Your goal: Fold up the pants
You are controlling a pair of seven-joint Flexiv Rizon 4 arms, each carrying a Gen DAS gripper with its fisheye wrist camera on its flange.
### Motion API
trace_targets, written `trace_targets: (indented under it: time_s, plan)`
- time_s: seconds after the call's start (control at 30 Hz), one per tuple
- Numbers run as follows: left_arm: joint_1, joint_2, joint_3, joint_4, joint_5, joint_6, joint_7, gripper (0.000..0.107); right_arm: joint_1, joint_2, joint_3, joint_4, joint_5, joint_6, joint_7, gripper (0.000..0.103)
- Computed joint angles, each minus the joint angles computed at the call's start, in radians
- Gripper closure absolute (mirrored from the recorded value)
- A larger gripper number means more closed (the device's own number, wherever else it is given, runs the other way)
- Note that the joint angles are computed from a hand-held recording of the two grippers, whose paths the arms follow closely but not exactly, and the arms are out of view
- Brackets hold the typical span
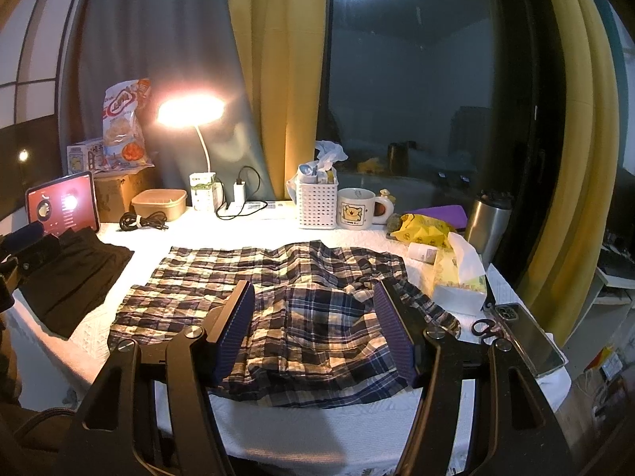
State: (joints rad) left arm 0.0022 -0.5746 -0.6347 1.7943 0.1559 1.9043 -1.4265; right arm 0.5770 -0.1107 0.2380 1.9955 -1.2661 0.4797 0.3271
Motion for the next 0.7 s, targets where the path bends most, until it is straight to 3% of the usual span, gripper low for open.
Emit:
trace_targets:
  time_s: [0.13,0.23,0.47,0.7]
  plan:
    - [-0.014,-0.032,-0.007,-0.050,-0.012,-0.058,0.040,0.025,-0.016,-0.016,-0.013,0.005,0.004,0.044,0.000,0.037]
    - [-0.058,-0.072,0.020,-0.118,-0.077,-0.161,0.086,0.025,-0.037,-0.031,-0.029,0.013,0.007,0.089,-0.007,0.037]
    - [-0.280,-0.183,0.277,-0.359,-0.236,-0.361,0.125,0.025,-0.106,-0.104,-0.082,0.024,0.068,0.264,-0.030,0.037]
    - [-0.407,-0.355,0.460,-0.718,-0.331,-0.644,0.155,0.025,-0.212,-0.119,-0.149,0.000,0.162,0.449,-0.166,0.037]
